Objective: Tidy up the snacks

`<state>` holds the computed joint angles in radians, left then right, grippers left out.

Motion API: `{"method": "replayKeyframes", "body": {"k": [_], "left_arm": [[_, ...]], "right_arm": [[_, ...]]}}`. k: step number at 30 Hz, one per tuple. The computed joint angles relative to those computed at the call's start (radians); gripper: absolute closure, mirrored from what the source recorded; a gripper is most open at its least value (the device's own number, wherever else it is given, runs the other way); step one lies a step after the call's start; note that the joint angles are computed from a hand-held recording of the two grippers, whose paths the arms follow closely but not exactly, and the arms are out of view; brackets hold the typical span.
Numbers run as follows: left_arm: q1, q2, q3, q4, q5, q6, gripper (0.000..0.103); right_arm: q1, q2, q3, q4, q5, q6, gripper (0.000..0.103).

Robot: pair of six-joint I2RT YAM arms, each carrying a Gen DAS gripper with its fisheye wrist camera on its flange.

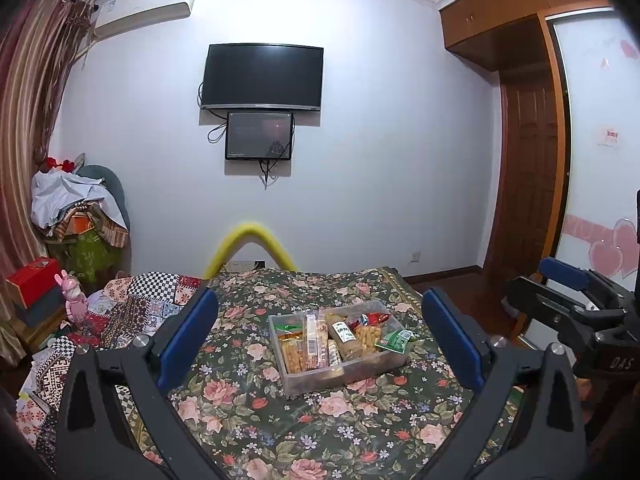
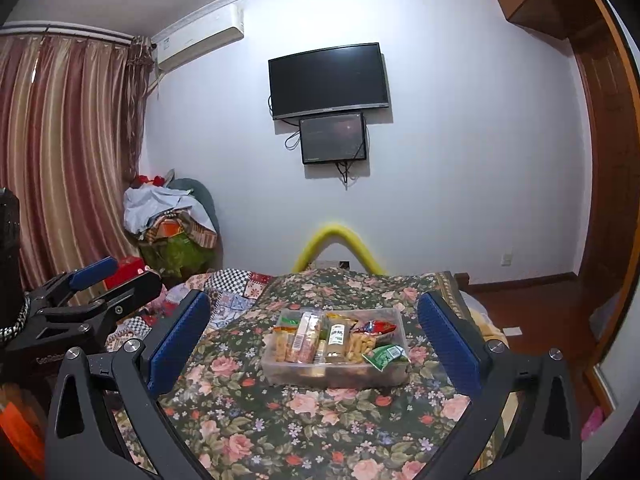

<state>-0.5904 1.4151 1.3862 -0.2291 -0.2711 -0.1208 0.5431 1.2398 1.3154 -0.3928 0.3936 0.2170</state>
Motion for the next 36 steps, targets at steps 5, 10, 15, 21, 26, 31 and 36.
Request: {"method": "replayKeyframes", "body": {"k": [5,10,15,21,26,31,36], "left_arm": [[-0.005,-0.001,-0.010,0.006,-0.010,0.009,0.000],[-0.008,-0.002,-0.018,0.014,-0.015,0.012,0.000],[-0.006,-0.003,-0.022,0.019,-0.017,0.006,0.000],[-0.002,-0.004,-0.021,0.022,-0.017,0.000,0.000],[0.003,0.000,-0.015,0.022,-0.009,-0.006,0.000],[0.003,0.001,-0.015,0.030,-0.006,-0.009,0.000],[0.003,0.000,-0.012,0.029,0.009,-0.009,0.000]], "right_arm": [[0.005,0.000,-0.002,-0.004,0.004,-0.001,0.000],[0.000,0.001,0.002,-0.007,-0.001,-0.002,0.000],[0.000,-0.002,-0.001,-0.004,0.000,-0.005,0.000],[-0.002,0.001,0.004,-0.007,-0.003,-0.003,0.000],[0.004,0.003,0.010,-0.010,0.004,-0.007,0.000],[0.008,0.004,0.013,-0.009,0.011,-0.012,0.000],[0.010,0.003,0.014,-0.007,0.013,-0.008,0.000]]}}
